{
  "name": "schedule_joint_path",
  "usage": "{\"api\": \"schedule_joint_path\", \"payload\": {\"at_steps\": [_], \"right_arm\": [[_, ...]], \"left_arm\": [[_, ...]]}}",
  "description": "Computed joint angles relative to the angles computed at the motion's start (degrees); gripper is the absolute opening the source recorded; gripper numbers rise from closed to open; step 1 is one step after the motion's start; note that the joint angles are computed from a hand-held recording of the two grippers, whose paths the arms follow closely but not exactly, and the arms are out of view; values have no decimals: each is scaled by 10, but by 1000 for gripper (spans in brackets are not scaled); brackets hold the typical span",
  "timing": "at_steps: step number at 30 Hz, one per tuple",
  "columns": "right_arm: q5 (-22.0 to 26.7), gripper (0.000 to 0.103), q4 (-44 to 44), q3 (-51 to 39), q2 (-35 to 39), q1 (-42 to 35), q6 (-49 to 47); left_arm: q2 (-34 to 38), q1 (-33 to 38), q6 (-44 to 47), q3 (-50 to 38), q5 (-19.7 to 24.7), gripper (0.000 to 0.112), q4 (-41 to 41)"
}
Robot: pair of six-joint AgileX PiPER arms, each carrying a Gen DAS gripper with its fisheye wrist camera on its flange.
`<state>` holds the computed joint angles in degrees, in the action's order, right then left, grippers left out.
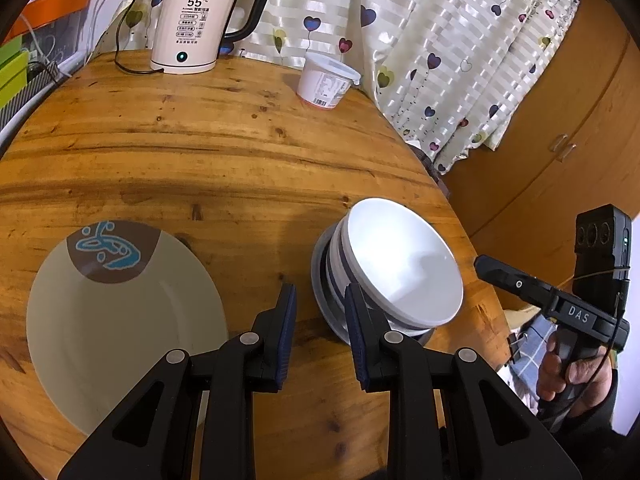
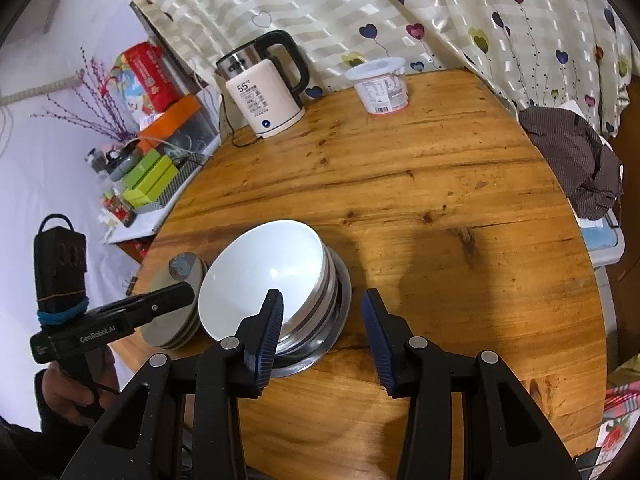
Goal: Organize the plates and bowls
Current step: 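Lift the steel bowl stack with both grippers and tilt it up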
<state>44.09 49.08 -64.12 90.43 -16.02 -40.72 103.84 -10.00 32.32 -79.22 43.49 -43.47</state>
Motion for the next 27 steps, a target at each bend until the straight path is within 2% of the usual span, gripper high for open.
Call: {"api": "schedule_joint_path", "payload": {"at_steps": [19,27], "right_arm": [[25,37,38,22,6,-40,-28],[39,29,35,20,17,-45,-24]], "left_arm": [[3,-7,-14,15,-3,26,8],[7,-3,-7,16,2,26,-4]]}}
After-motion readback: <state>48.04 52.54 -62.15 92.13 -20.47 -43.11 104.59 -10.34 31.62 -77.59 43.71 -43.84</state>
